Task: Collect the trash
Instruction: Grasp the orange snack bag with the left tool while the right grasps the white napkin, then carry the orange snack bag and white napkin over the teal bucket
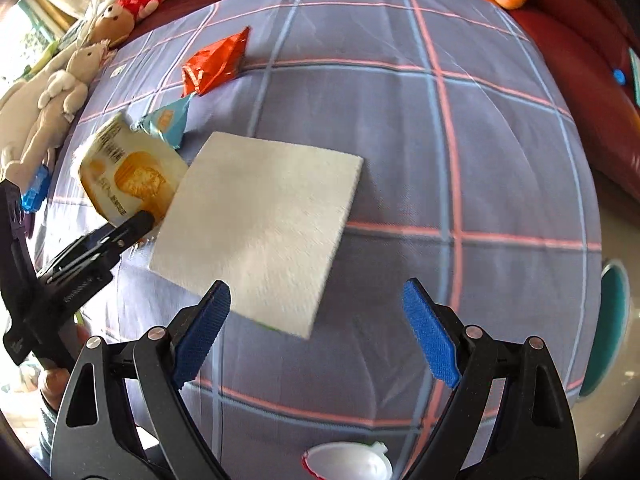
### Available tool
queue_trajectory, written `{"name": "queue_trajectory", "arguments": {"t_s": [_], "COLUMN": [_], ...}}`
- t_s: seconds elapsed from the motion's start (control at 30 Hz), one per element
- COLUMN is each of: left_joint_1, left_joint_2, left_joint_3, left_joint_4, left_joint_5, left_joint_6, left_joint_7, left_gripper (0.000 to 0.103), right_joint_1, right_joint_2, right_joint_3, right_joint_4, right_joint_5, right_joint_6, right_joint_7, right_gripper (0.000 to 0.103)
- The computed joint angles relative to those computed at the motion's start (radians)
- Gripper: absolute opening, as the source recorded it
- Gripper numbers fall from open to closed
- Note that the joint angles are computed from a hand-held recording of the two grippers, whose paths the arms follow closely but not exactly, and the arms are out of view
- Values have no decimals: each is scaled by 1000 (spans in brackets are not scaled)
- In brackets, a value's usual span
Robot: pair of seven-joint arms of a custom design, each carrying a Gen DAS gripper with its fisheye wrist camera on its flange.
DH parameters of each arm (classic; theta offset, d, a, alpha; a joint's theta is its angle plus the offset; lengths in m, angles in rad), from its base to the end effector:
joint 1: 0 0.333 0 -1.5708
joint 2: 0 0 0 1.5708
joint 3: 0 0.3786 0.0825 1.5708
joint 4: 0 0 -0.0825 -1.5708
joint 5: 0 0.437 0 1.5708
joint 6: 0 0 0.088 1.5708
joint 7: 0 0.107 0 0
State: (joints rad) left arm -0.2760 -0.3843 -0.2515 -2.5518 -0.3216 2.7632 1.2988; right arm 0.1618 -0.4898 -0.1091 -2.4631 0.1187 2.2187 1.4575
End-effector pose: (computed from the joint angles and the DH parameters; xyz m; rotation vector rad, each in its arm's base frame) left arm 0.4146 -0.2335 0.4920 -2.0415 2.0473 -0.8746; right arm 0.4405 0.0227 0.5273 -2.1343 1.9072 -0.0985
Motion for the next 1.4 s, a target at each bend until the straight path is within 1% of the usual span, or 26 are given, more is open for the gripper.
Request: {"name": "queue_trajectory", "arguments": {"t_s": [0.07, 0.23, 0.4, 0.53, 0.57, 0.6, 0.63, 0.73, 0.77, 0.83, 0.87, 0.9, 0.93, 0.97, 1.0, 1.1, 1.23, 1.27, 1.4], "left_joint_1": [-15, -43, -34, -24, -22, -22, -22, -21, -19, -13, -10, -9, -10, -11, -8, -10, -13, -12, -29], "left_joint_2": [-14, -69, -92, -95, -96, -95, -94, -96, -97, -99, -100, -103, -105, -106, -110, -125, -155, -163, -176], "left_joint_3": [15, 70, 94, 91, 90, 90, 93, 94, 91, 82, 77, 73, 73, 72, 68, 63, 47, 41, 27], "left_joint_4": [-10, -50, -71, -73, -73, -72, -72, -75, -76, -77, -78, -79, -80, -79, -80, -82, -82, -80, -62], "left_joint_5": [-11, -76, -137, -159, -163, -168, -176, -193, -196, -194, -190, -188, -190, -189, -185, -178, -155, -147, -132], "left_joint_6": [-2, -27, -40, -44, -44, -44, -44, -43, -42, -41, -41, -42, -43, -43, -45, -49, -58, -59, -56], "left_joint_7": [28, 116, 155, 174, 178, 181, 187, 192, 192, 183, 176, 170, 166, 163, 155, 147, 127, 118, 98], "left_gripper": [32, 31, 31, 31, 32, 32, 32, 32, 32, 32, 32, 32, 32, 32, 32, 31, 31, 31, 31], "right_joint_1": [7, 22, 24, 24, 25, 27, 26, 35, 38, 51, 57, 63, 72, 84, 90, 91, 84, 80, 63], "right_joint_2": [21, 87, 150, 172, 174, 169, 167, 143, 131, 108, 101, 93, 89, 92, 98, 88, 47, 23, -42], "right_joint_3": [6, 29, 54, 63, 66, 69, 74, 72, 70, 62, 60, 59, 56, 46, 38, 29, 16, 23, -7], "right_joint_4": [10, 42, 58, 56, 53, 42, 36, -4, -18, -40, -44, -47, -45, -34, -21, -11, -9, -19, -24], "right_joint_5": [-3, -17, -55, -73, -77, -82, -94, -100, -100, -94, -89, -85, -77, -51, -27, 14, 58, 56, 60], "right_joint_6": [8, 29, 53, 65, 68, 88, 98, 163, 181, 204, 206, 205, 201, 182, 161, 139, 141, 142, 149], "right_joint_7": [-8, -26, -25, -19, -18, -20, -14, -24, -31, -57, -62, -70, -79, -92, -97, -103, -110, -98, -96], "right_gripper": [84, 84, 84, 84, 85, 87, 87, 87, 85, 77, 65, 47, 36, 15, 12, 9, 9, 9, 9]}}
